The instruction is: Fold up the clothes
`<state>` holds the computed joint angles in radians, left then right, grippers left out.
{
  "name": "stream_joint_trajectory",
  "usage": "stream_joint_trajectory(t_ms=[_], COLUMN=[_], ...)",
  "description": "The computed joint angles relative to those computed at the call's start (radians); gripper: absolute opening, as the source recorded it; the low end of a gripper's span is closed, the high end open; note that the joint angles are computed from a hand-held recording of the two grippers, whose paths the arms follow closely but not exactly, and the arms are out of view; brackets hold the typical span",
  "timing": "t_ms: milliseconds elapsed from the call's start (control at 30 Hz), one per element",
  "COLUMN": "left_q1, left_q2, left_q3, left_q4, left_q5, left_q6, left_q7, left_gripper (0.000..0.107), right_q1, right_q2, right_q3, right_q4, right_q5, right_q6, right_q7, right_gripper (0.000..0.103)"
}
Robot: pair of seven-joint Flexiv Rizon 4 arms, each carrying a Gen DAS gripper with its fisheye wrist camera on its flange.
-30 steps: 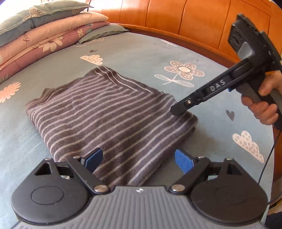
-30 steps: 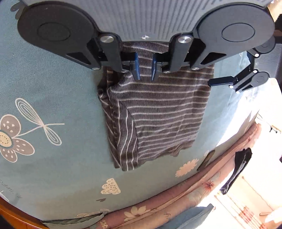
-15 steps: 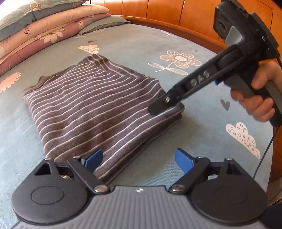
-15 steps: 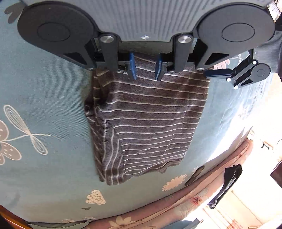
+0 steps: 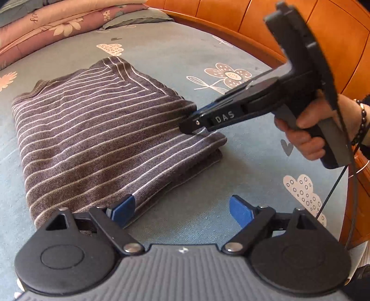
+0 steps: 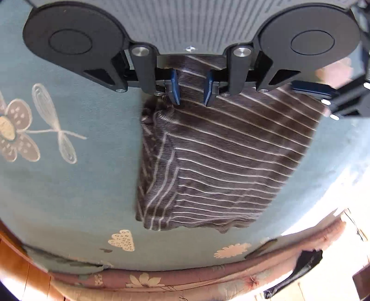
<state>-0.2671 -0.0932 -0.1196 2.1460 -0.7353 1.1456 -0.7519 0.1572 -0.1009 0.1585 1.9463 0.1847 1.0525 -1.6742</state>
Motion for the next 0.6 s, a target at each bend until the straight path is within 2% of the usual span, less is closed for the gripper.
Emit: stream_joint_trajectory(t_ms=[33, 100, 200, 300, 333, 433, 467, 567, 600], left_q1=[0.003, 0.010, 0.022, 0.035, 0.042, 0.062, 0.069, 0.095, 0.103], left_q2=[0.000, -0.002, -0.003, -0.011, -0.015, -0.020, -0.012, 0.015, 0.020], left_q3=[0.000, 0.001, 0.007, 0.015, 0.022, 0.040, 0.040, 0.048, 0.054], left_q4=[-0.003, -0.010, -0.022, -0.038, -0.048, -0.072, -0.068, -0.073, -0.081], left_q5=[-0.008, -0.035, -0.050, -0.036, -0.001, 0.092, 0.078, -0.028, -0.057], left_q6=[0.002, 0.002, -0.013, -0.047, -0.073, -0.140, -0.147, -0.206, -0.224], left_q7=[0.019, 0.051, 0.072, 0.079, 0.056, -0.005, 0.005, 0.028, 0.025], left_gripper=[0.088, 0.088, 0.088, 0.088, 0.088, 0.088, 0.087, 0.087, 0.088], right_q1=[-0.015, -0.072, -0.028, -0.016, -0.011, 0.012, 0.008, -0.008, -0.014], right_q2=[-0.012, -0.022, 0.043, 0.060, 0.061, 0.035, 0.048, 0.086, 0.093], right_q3=[0.008, 0.035, -0.005, -0.004, -0.005, -0.024, -0.027, -0.034, -0.039], right_q4=[0.002, -0.054, -0.019, -0.025, -0.025, 0.013, 0.028, 0.032, 0.021], right_q5=[-0.026, 0.099, 0.108, 0.130, 0.125, -0.085, -0.098, -0.074, -0.040], right_q6=[0.008, -0.046, -0.012, -0.065, -0.084, -0.124, -0.120, -0.124, -0.131], right_q7=[0.082, 0.068, 0.068, 0.044, 0.044, 0.249, 0.299, 0.351, 0.335], right_gripper=[0.012, 0.011, 0.020, 0.025, 0.025, 0.025, 0.027, 0.032, 0.041])
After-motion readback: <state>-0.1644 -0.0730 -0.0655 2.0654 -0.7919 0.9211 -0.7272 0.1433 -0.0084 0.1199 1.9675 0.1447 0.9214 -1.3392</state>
